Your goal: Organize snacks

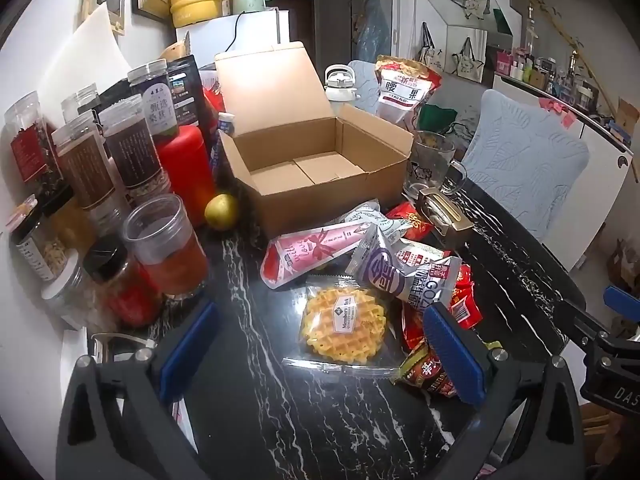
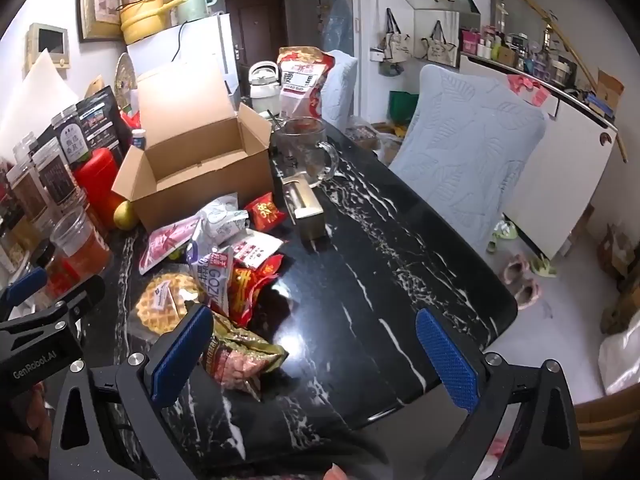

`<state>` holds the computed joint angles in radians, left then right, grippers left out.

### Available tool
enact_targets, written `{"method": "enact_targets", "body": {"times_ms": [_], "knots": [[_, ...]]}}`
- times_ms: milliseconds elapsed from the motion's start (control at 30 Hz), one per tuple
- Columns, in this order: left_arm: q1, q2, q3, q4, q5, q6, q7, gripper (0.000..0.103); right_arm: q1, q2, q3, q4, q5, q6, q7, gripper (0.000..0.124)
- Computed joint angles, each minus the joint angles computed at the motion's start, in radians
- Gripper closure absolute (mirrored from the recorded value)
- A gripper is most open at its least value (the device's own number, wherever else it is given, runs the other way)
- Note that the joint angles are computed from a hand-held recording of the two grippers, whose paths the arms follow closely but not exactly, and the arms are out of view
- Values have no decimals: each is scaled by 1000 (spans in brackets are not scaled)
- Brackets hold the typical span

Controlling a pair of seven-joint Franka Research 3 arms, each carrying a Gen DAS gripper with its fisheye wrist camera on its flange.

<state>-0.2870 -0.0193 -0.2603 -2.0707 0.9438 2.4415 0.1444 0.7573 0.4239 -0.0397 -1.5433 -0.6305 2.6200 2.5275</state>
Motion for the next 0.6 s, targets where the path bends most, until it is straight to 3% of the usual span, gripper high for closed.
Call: {"method": "enact_targets", "body": {"times_ms": [600], "knots": [[12, -3, 7, -11, -13, 35, 6, 0, 3, 3, 4, 7, -2, -12, -4, 21]]}}
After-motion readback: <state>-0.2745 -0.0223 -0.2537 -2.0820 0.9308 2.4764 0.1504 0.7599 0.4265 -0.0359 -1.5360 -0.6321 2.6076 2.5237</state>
